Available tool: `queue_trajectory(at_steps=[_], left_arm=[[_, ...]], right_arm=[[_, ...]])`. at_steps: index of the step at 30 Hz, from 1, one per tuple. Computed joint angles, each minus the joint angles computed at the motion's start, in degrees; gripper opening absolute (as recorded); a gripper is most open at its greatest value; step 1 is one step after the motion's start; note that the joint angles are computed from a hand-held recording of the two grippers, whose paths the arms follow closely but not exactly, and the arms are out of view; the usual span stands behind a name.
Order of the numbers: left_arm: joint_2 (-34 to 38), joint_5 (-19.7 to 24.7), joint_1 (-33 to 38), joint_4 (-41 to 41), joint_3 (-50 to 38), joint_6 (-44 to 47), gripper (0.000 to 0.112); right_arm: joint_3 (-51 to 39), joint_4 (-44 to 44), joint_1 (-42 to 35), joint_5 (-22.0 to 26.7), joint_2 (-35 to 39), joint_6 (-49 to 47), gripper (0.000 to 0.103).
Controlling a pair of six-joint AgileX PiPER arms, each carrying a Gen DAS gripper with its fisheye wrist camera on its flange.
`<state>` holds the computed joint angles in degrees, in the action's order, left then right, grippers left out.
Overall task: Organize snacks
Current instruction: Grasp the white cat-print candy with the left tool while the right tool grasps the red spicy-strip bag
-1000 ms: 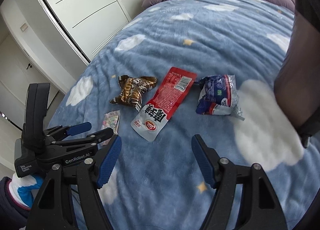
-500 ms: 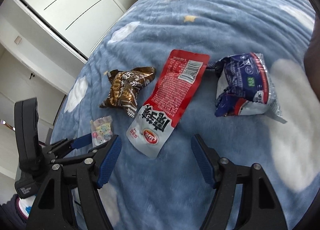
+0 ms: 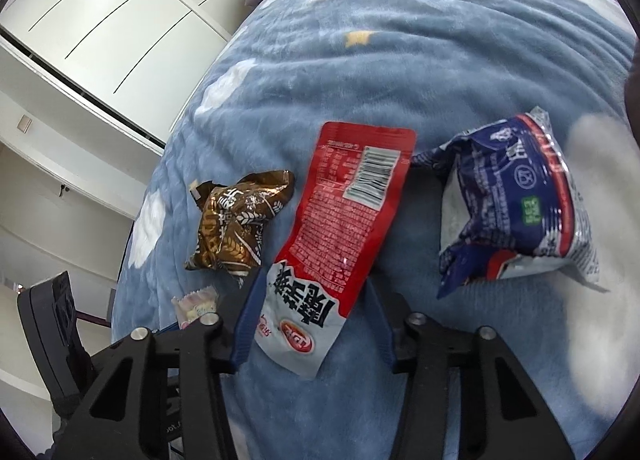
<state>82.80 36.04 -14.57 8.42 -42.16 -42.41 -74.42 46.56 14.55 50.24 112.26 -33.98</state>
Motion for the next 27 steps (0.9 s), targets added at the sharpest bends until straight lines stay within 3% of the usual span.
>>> queue_trajectory(at_steps=[3, 10, 14, 16, 18, 21, 27], left_arm=[[0.88, -0.15, 0.11, 0.35, -0.59, 0.45, 0.059], [2.23, -0.24, 0.18, 0.47, -1.89, 1.08, 0.056], [2.27, -0.91, 1.02, -0.6, -1.69, 2.26, 0.049], [2.11, -1.25, 1.56, -1.25, -1.39, 2.93, 0.043], [1.82, -1.44, 1.59, -1.22, -1.29, 3.4, 0.029], [1.11, -1.7, 2.34, -1.91, -1.02, 4.79, 0.021], [-0.77, -1.75, 4.36, -3.17, -0.46, 7.47, 0.015]], right_arm=[[-1.62, -0.19, 0.53, 0.53, 1.55, 0.93, 0.043], [-4.8, 0.89, 1.52, 1.48, 3.74, 0.72, 0.023], [-5.12, 2.38, 1.54, 1.74, 4.44, -0.6, 0.017], [-5.17, 2.59, 1.46, 1.67, 4.73, -0.6, 0.016], [-4.94, 2.09, 1.8, 1.04, 4.36, -1.03, 0.016], [-4.17, 1.74, 1.84, 0.28, 3.13, -1.82, 0.012], [-3.22, -0.31, 1.56, -0.7, 0.35, -2.1, 0.004]])
